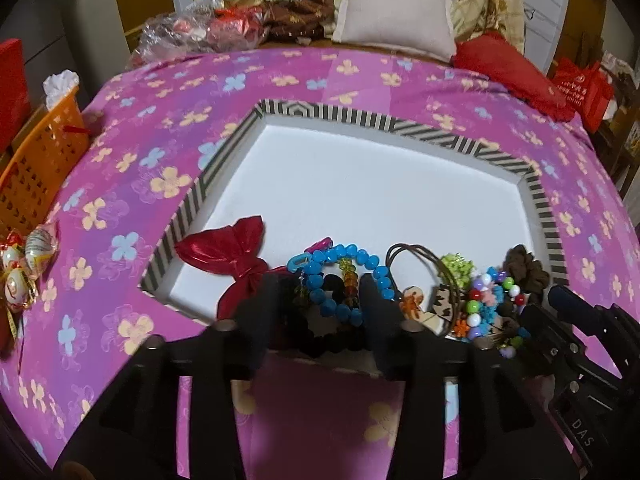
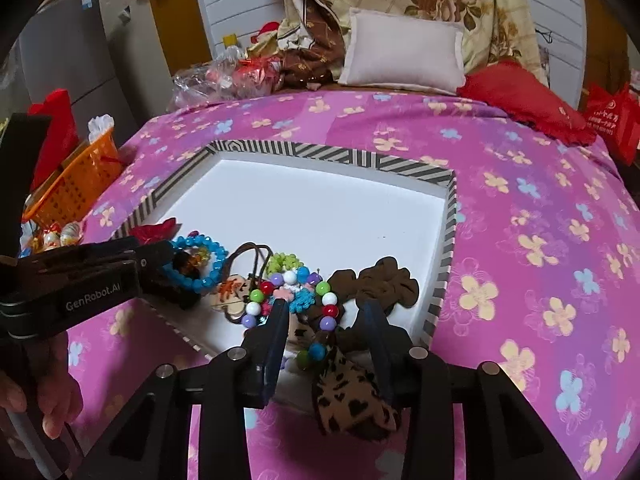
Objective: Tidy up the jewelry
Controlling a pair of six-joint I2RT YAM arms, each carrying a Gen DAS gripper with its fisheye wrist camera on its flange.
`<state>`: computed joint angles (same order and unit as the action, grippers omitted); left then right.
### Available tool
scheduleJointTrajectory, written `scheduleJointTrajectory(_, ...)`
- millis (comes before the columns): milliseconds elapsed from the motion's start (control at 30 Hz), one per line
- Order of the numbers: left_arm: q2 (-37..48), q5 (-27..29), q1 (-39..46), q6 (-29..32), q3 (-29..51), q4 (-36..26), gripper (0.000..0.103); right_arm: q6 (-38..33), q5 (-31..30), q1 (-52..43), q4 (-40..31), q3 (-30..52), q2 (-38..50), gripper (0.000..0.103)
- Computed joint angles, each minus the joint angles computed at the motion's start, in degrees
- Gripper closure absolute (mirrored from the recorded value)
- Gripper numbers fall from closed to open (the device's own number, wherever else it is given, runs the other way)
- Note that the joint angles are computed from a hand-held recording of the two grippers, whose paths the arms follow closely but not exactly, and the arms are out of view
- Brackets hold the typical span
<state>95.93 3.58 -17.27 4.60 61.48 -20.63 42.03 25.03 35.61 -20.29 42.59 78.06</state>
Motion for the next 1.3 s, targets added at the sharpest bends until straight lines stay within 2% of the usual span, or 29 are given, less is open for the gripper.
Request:
scheduleJointTrajectory(100, -2.88, -0.04, 0.37, -0.47, -1.56, -0.05, 0.048, 2.08, 2.41, 2.75, -2.19, 0.3, -1.61, 0.066)
scheduleJointTrajectory(200, -6.28, -0.54, 0.61, -0.47, -3.89, 0.3, 0.048, 4.4, 4.65, 5.29, -3.99, 0.39, -3.09, 0.064)
scheduleJointTrajectory(233, -7.7, -1.07, 0.57, -0.37, -4.89, 0.49, 0.048, 5.17, 5.41, 6.0, -4.55, 0.55, -3.3, 0.061)
scheduleJointTrajectory(533, -19.29, -2.37, 0.9, 1.1, -12.31, 1.47, 0.048, 13.36, 11.01, 12.61, -9.79, 1.93, -4.77, 0.06)
scheduleJointTrajectory(600, -21.82, -2.73, 0.83, 1.37, -13.94, 1.62, 0.048, 15.04, 12.37, 14.04, -11.43, 2.64, -4.57, 0.057)
scheduleJointTrajectory(667, -23.86, -2.91, 0.87, 1.44, -15.0, 1.27, 0.048, 17.27, 14.02, 15.62, -13.25, 3.2, -4.44, 0.045)
scheduleJointTrajectory(700, -24.53, -2.84, 0.97, 1.34, -15.33, 1.12, 0.048, 18.16, 14.78, 16.36, -13.72, 3.18, -4.63, 0.044)
scheduleJointTrajectory(967, -29.7, -2.01, 2.33, 0.06, -17.0, -0.95, 0.048, 22.63, 16.59, 19.24, -17.13, 3.72, -5.82, 0.043)
scheduleJointTrajectory(1300, -32.89, -1.68, 3.0, -0.5, -17.48, -2.83, 0.048, 24.41, 17.75, 21.39, -19.53, 5.83, -4.57, 0.041)
